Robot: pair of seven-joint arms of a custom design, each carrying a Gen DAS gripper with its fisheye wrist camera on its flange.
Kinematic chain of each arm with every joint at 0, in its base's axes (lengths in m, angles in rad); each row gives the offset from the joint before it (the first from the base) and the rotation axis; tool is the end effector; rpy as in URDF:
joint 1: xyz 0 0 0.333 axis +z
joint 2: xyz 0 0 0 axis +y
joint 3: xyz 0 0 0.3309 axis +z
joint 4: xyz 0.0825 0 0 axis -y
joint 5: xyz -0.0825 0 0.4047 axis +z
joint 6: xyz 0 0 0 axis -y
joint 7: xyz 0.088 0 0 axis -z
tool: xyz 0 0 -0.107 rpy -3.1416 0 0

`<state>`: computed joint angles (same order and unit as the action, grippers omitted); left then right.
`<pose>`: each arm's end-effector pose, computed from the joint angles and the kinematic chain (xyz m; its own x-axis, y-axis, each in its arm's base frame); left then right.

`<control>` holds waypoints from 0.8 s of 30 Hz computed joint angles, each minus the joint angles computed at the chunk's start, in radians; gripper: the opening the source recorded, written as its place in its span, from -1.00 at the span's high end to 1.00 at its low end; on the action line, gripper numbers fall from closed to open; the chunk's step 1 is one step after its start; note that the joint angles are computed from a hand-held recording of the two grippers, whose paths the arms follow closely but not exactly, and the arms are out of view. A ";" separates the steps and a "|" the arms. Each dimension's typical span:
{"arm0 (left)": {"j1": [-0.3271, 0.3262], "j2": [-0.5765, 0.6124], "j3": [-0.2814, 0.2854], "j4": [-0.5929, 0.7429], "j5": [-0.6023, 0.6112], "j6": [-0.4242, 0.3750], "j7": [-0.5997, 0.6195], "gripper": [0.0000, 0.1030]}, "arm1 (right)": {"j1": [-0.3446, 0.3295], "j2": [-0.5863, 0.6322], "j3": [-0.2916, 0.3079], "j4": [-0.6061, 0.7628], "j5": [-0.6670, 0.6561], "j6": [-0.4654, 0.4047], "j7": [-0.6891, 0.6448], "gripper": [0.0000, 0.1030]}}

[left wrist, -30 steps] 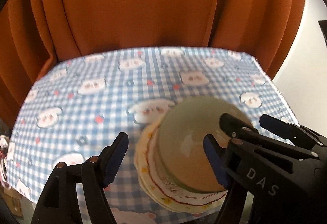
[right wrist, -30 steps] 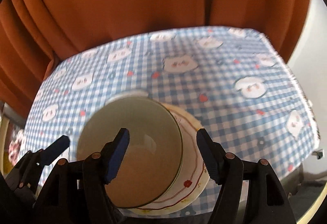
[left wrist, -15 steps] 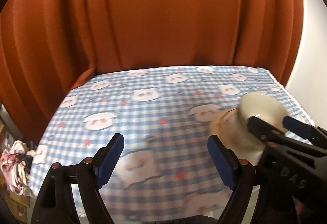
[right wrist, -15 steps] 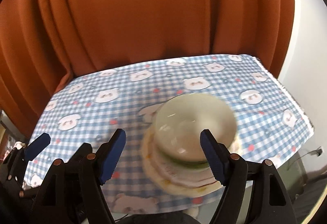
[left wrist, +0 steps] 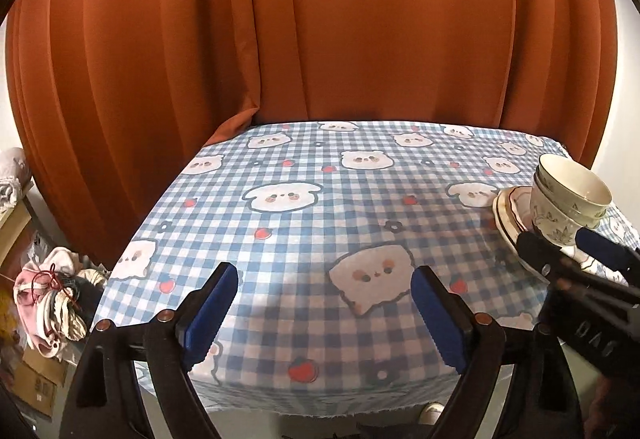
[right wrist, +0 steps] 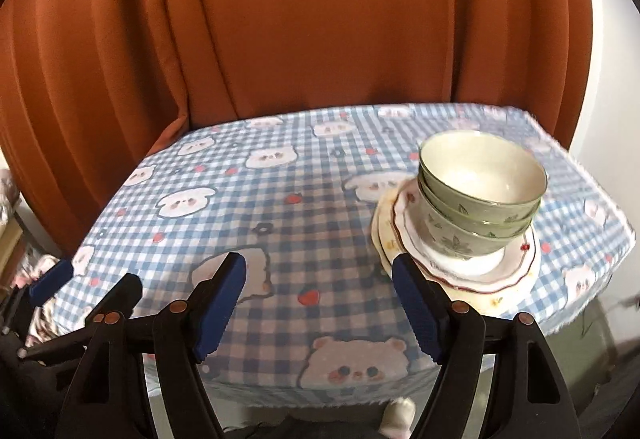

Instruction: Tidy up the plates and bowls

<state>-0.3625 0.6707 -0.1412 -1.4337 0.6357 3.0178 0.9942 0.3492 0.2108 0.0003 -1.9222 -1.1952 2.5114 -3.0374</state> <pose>0.6872 -0.3945 0.4054 -0.4320 -0.9019 -0.0004 -0.5324 0.2555 -0.8070 0.6127 0.2313 0.4222 -0.4191 -0.9077 -0.0189 -0.5509 0.2708 -0.7894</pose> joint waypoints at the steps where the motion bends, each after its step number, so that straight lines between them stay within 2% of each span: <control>1: 0.011 -0.002 -0.010 -0.006 -0.005 0.002 0.008 -0.76 | 0.005 0.007 0.004 0.006 0.004 -0.014 -0.015 -0.56; 3: 0.031 0.004 -0.035 -0.004 -0.022 -0.003 0.031 -0.81 | 0.006 0.010 0.005 0.004 0.024 -0.010 -0.009 -0.56; 14: 0.049 0.018 -0.061 0.004 -0.057 0.021 0.075 -0.82 | 0.021 -0.005 0.010 -0.001 0.019 -0.074 0.022 -0.62; 24: 0.036 0.026 -0.053 0.020 -0.068 0.027 0.083 -0.84 | 0.019 -0.012 0.014 -0.002 0.005 -0.101 0.030 -0.62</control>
